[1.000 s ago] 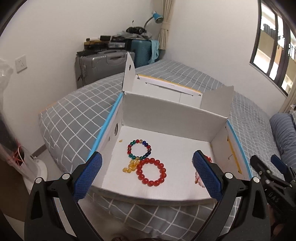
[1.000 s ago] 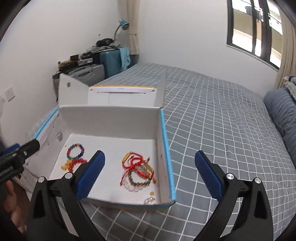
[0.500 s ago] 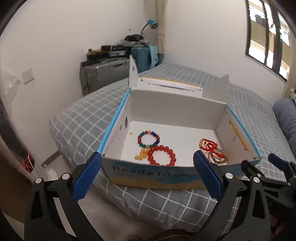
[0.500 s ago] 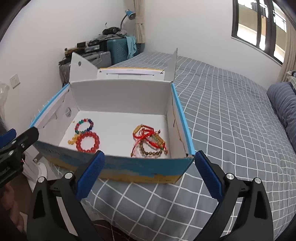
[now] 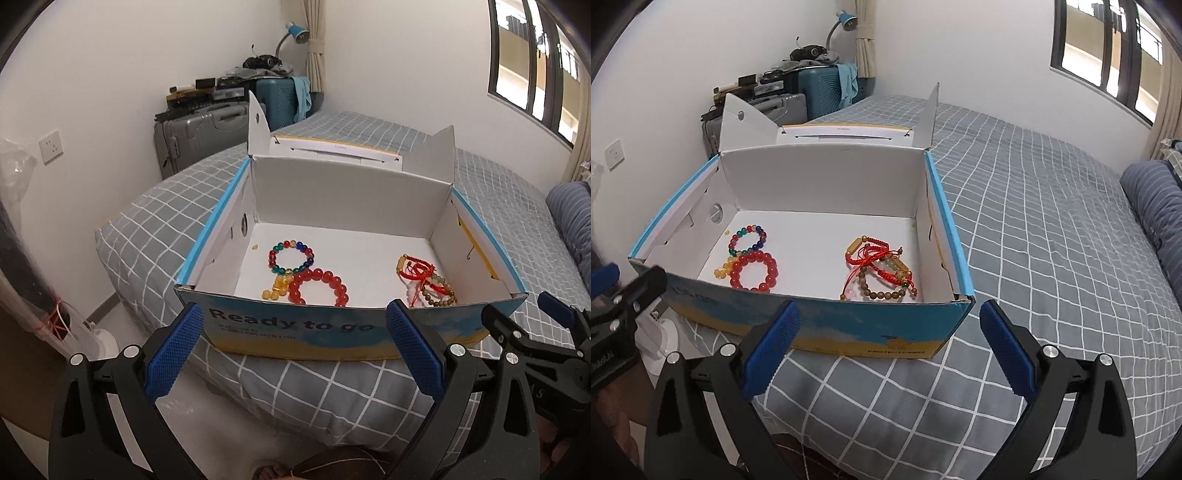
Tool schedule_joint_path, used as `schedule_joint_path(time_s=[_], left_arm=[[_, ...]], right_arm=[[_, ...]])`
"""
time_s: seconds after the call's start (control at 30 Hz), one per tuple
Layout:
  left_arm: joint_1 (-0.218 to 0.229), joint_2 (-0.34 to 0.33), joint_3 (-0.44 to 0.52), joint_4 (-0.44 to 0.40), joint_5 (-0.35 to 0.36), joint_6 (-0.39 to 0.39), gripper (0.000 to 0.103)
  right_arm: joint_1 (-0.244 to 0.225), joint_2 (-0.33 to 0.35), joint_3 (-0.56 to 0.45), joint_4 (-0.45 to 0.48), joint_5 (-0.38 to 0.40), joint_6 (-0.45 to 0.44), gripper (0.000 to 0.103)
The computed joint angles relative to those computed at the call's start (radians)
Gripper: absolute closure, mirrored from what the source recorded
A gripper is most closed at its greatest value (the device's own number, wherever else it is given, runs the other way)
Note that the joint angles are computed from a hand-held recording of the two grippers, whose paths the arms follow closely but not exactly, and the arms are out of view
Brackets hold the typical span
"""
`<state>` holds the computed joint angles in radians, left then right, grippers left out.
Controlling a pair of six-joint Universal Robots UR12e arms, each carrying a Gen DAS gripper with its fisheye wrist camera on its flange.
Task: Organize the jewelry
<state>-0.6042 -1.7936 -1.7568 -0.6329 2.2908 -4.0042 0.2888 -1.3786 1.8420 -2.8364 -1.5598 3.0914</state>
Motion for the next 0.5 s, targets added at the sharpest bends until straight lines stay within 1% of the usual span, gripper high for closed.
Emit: schedule_joint_path(time_s=[0.1,0.27,0.37,0.5], left_arm=[[0.003,0.0,0.0,-0.008,-0.012,-0.002,0.006],[0.0,-0.004,0.002,-0.01,-0.004,0.004,0.006],[-0.001,-0.008,0.01,-0.031,0.007,0.005,0.006],[-0.001,-0.007,0.01,-0.035,-0.001,0.011,0.006]], right_arm=[[-0.001,0.004,-0.005,0.005,-0.006,0.002,0.009],[-0.002,0.007,-0.009,0.007,-0.004,0.004,0.009],[-0.002,0.008,-0.01,0.004,-0.008,0.01,0.009],[0.001,0.009,-0.01,-0.005,-0.025,0.004,0.009]])
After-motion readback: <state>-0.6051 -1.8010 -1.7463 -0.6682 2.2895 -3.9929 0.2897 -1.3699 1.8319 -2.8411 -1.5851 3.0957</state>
